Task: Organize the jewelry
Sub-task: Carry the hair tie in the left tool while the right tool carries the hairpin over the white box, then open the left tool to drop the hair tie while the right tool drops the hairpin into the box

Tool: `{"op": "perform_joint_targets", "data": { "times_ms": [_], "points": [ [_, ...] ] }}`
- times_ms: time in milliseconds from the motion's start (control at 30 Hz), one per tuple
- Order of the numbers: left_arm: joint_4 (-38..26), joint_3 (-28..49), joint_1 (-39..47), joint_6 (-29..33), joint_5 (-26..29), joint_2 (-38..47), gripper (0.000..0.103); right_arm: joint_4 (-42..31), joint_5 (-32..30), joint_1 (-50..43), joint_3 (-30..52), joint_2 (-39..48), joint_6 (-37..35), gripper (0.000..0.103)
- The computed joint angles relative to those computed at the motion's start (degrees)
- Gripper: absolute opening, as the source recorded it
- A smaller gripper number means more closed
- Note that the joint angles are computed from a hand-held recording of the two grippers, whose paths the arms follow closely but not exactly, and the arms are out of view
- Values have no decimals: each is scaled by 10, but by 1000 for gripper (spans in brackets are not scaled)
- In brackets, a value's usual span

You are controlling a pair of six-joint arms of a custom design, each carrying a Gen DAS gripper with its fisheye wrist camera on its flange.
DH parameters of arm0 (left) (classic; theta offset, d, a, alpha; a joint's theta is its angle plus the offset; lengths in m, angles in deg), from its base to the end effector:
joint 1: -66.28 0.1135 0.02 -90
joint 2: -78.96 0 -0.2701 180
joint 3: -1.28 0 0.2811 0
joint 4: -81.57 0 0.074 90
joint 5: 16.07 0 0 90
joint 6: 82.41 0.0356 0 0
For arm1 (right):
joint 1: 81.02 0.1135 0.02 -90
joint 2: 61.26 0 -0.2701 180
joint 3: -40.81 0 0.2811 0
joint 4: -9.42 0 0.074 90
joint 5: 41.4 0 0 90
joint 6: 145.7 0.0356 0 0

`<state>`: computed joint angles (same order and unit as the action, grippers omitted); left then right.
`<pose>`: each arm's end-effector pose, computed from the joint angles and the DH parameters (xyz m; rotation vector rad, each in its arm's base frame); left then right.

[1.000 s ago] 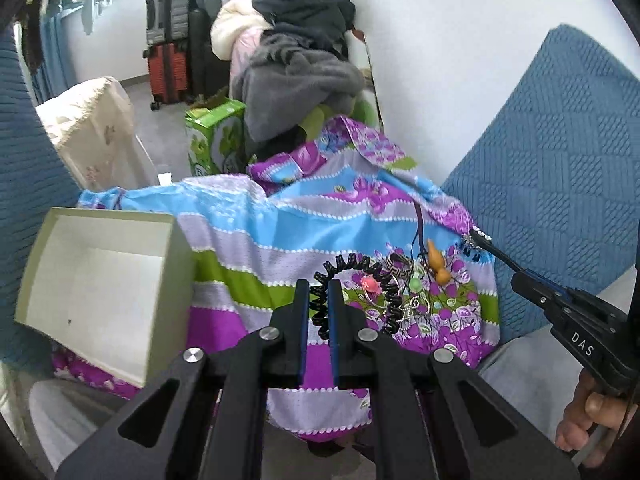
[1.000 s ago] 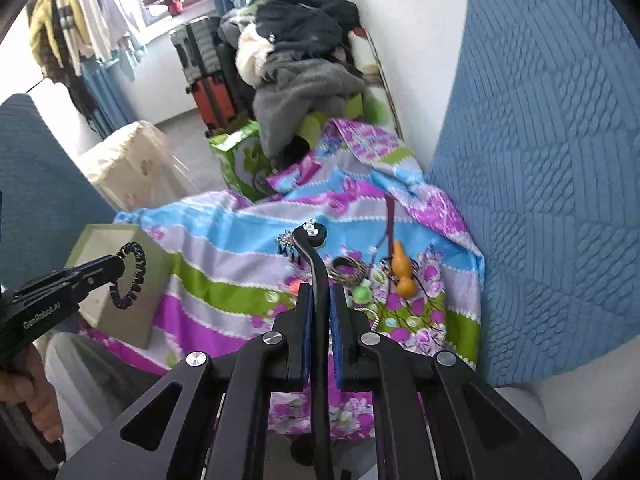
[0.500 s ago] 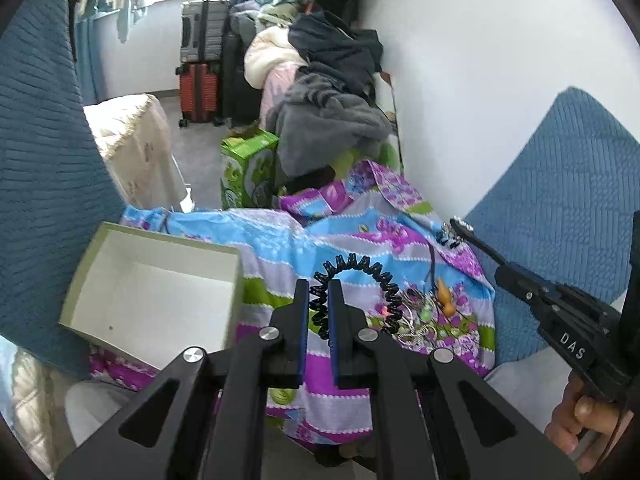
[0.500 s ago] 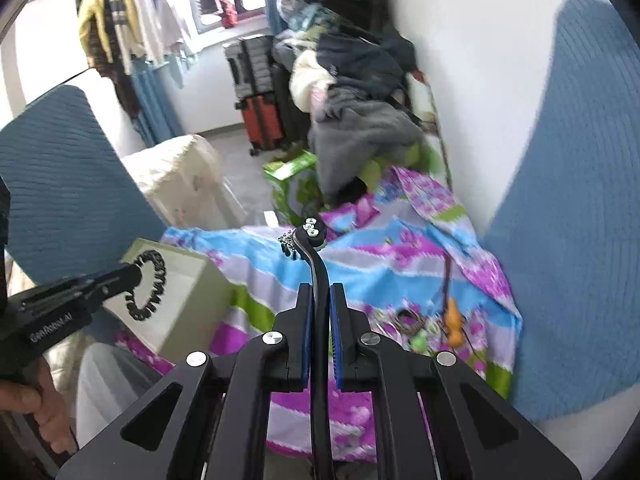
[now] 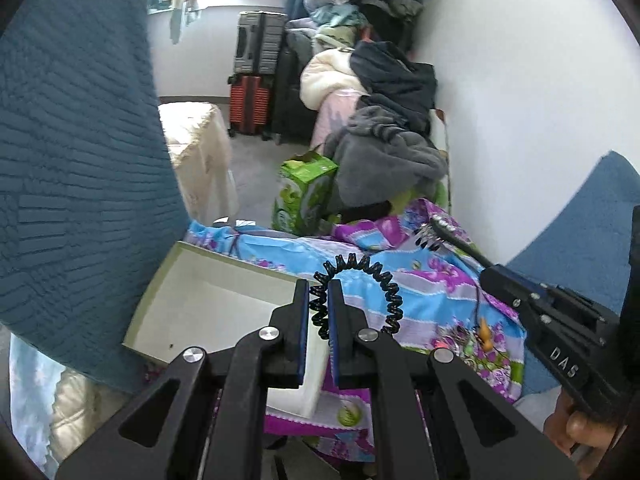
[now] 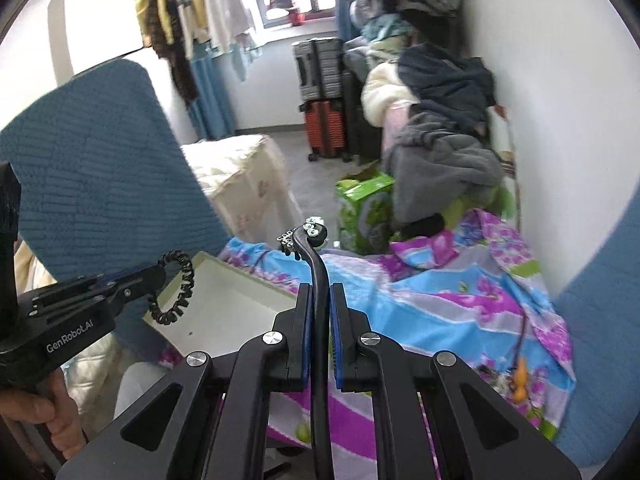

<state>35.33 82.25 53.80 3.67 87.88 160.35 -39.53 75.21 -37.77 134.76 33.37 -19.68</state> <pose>0.3254 -0.0808 0.2995 0.2946 2.3779 -0.4254 0.2960 0.2566 0.2988 0.0549 2.3226 0.1213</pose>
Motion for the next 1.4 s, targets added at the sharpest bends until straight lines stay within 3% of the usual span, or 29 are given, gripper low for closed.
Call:
{"op": "perform_joint_targets", "data": {
  "times_ms": [300, 800, 1133, 1400],
  "points": [
    [17, 1, 57, 12, 14, 72, 9, 4, -70, -3, 109, 148, -31, 6],
    [29, 16, 112, 34, 31, 219, 9, -57, -162, -9, 274, 345, -54, 6],
    [27, 25, 115, 40, 29, 252, 9, -76, -196, -15, 313, 397, -57, 6],
    [24, 29, 114, 33, 30, 239, 10, -61, -213, -19, 288, 376, -49, 7]
  ]
}}
